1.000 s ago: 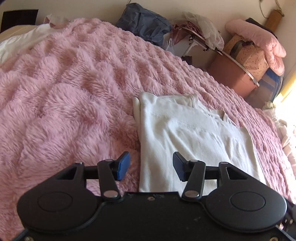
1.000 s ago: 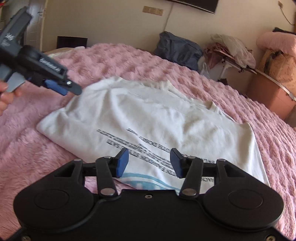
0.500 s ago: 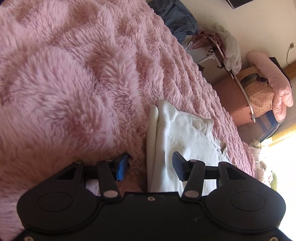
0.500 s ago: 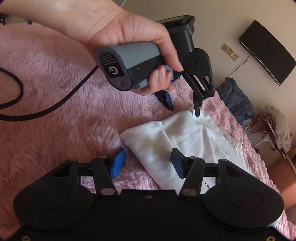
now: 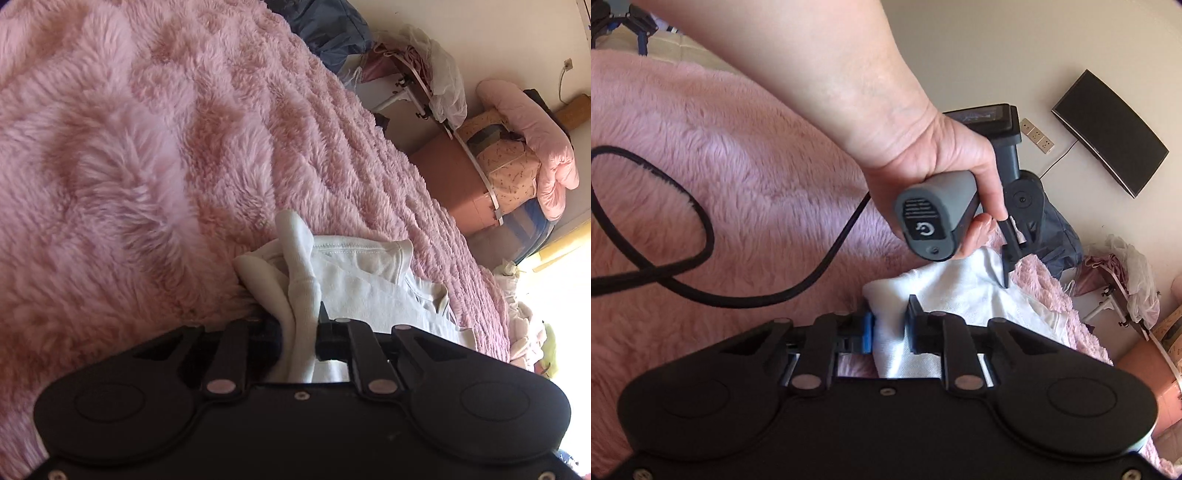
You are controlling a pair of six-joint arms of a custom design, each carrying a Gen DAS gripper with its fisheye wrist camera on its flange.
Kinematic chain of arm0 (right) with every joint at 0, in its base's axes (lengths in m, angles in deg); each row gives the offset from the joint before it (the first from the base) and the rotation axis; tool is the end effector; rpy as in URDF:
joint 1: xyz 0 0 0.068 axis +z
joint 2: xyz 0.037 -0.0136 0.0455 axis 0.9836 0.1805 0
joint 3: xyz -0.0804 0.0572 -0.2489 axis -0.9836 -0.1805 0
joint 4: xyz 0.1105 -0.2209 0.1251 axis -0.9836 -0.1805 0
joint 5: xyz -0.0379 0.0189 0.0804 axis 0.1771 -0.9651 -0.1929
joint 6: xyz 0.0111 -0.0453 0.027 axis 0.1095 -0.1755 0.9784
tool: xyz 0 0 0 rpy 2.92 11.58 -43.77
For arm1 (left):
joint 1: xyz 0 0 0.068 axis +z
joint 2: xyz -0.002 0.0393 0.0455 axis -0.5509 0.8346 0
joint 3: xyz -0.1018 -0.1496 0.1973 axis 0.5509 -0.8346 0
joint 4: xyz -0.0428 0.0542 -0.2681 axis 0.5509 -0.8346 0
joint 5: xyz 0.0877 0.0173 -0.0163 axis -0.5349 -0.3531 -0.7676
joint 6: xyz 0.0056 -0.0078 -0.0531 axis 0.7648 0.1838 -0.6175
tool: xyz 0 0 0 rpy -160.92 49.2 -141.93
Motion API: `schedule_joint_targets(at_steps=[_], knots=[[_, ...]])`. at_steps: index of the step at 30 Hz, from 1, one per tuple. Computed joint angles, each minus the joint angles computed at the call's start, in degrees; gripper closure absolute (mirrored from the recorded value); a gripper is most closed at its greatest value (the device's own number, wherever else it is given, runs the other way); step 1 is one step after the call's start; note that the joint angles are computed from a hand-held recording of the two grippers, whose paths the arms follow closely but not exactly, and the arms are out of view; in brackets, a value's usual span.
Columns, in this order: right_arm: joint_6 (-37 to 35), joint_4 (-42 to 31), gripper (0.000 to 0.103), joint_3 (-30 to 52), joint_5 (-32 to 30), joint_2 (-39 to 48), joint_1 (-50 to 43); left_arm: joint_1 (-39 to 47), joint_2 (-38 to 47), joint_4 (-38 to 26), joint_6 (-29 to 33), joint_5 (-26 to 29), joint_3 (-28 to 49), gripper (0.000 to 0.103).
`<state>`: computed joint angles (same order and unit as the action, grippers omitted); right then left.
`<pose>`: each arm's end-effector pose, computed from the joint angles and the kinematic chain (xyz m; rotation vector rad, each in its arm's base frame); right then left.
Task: Fold small clothes
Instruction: 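Grasp the folded bundle edge with the right tool while the left tool grasps beside it, then lift the bundle with both tools and fold it over onto itself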
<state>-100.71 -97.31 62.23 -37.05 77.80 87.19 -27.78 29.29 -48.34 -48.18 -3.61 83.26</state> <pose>0.1033 0.0377 0.1306 -1.4902 1.3437 0.1431 0.2732 0.0196 0.1438 -0.9558 2.0199 -0.6731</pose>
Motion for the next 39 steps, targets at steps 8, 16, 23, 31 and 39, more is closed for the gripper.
schedule_joint_targets(at_steps=[8, 16, 23, 31, 39], knots=[[-0.17, 0.02, 0.095, 10.58, -18.63, 16.40, -18.46, -4.59, -4.01, -9.39, 1.60, -2.46, 9.06, 0.092], [-9.75, -2.90, 0.095, 24.02, -33.33, 38.07, -38.23, -16.11, 7.75, -16.97, 1.19, -10.64, 28.81, 0.092], [-5.63, 4.98, 0.095, 32.61, -33.09, 54.13, -45.56, -23.31, 22.06, -19.55, -0.62, -14.23, 46.25, 0.092], [10.02, 23.96, 0.095, 33.35, -28.55, 63.60, -48.48, -28.66, 39.44, -28.96, 1.83, -16.39, 70.93, 0.091], [17.15, 29.89, 0.096, 39.25, -23.88, 76.14, -51.55, -32.79, 58.90, -40.82, 1.34, -19.06, 98.56, 0.091]])
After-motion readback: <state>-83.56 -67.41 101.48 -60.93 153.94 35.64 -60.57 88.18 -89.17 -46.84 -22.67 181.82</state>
